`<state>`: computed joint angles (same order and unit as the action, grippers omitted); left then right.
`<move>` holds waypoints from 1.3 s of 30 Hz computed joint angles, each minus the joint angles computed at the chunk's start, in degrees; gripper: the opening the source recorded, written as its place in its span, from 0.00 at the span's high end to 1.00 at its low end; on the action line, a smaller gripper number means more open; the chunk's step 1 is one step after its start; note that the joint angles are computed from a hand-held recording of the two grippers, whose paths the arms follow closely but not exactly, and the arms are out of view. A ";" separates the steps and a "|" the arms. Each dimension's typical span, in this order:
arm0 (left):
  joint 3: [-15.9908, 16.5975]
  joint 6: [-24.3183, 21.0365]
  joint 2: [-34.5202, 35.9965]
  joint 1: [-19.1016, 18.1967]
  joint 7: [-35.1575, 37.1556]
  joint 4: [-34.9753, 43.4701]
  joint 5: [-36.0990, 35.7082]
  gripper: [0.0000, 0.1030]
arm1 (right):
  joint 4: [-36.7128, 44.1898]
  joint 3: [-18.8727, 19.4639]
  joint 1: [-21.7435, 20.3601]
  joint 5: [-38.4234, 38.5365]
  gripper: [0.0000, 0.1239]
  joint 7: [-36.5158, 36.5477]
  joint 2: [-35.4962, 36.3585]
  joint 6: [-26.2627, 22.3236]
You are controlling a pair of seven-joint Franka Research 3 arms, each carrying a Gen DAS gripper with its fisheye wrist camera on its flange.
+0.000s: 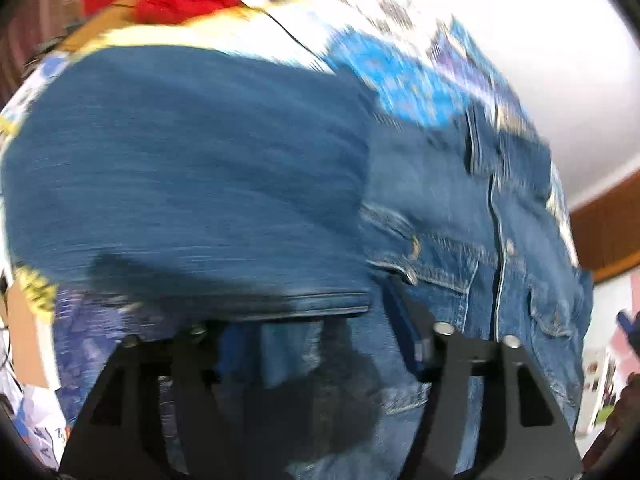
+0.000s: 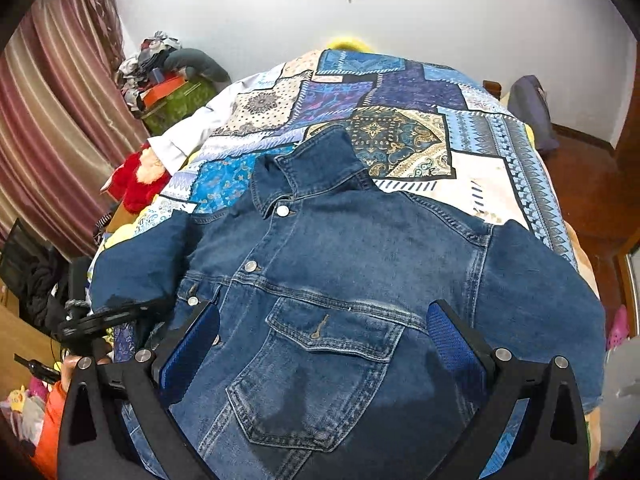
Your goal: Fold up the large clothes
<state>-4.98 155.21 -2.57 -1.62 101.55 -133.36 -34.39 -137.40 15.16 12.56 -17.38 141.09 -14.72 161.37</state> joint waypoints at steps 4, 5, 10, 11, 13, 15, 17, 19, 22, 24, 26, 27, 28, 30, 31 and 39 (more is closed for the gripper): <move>2.58 2.09 -3.00 1.20 0.60 -2.91 -3.99 0.33 | 1.63 -0.45 1.55 1.98 0.17 -1.06 2.34 1.04; 3.25 2.30 -2.53 2.02 -1.10 -2.53 -3.32 0.33 | 2.26 -0.56 1.97 2.23 0.17 -1.48 3.04 1.16; 3.37 3.69 -1.75 5.66 -10.75 -2.50 8.65 0.83 | 4.82 -1.08 4.23 2.46 0.17 -2.35 5.90 2.14; 2.65 3.75 -1.50 6.22 -14.45 -1.86 15.17 0.88 | 5.06 -1.19 4.69 2.45 0.17 -2.46 6.21 2.41; 0.66 6.84 -2.60 7.39 -24.40 -2.10 30.65 0.89 | 5.31 -1.30 5.07 1.56 0.17 -2.14 6.51 2.43; -0.90 8.65 -3.66 7.84 -31.37 -1.26 41.96 0.90 | 5.35 -1.16 4.95 -0.56 0.17 -0.93 6.43 2.00; -1.60 10.69 -5.10 6.93 -34.17 -0.17 47.46 0.90 | 5.04 -1.44 4.90 -1.50 0.17 -0.20 6.06 1.60; -0.58 12.57 -5.46 3.86 -31.04 1.04 45.03 0.90 | 4.07 -2.05 4.99 -0.69 0.17 -0.20 5.37 2.15; 0.67 14.99 -5.35 -3.31 -21.45 2.68 36.44 0.91 | 1.73 -3.05 5.03 2.68 0.17 -1.58 3.59 3.64; 0.16 15.64 -4.31 -7.73 -14.90 3.42 32.46 0.91 | 0.24 -3.02 4.33 4.24 0.17 -2.15 2.08 3.93; -0.51 13.53 -1.79 -11.47 -7.89 5.25 26.69 0.91 | -1.68 -2.09 2.59 4.18 0.17 -1.11 -0.26 3.59; -1.55 11.13 0.08 -12.57 -5.03 6.68 23.85 0.91 | -2.36 -1.72 1.95 4.39 0.17 -1.03 -1.13 3.52; -2.83 8.91 1.75 -12.69 -3.99 7.74 22.91 0.91 | -3.30 -1.24 1.19 4.45 0.17 -0.68 -2.32 3.37; -5.48 2.46 5.83 -12.50 -3.19 10.59 22.47 0.91 | -5.40 -0.44 -0.16 4.79 0.17 -0.33 -5.05 2.80; -6.60 -0.09 6.97 -12.00 -2.46 11.36 21.32 0.91 | -6.16 0.06 -0.88 4.90 0.17 -0.17 -6.23 2.30; -8.52 -2.41 2.37 -9.15 8.46 7.95 11.41 0.30 | -9.20 2.18 -4.22 5.82 0.17 -0.85 -10.00 -0.79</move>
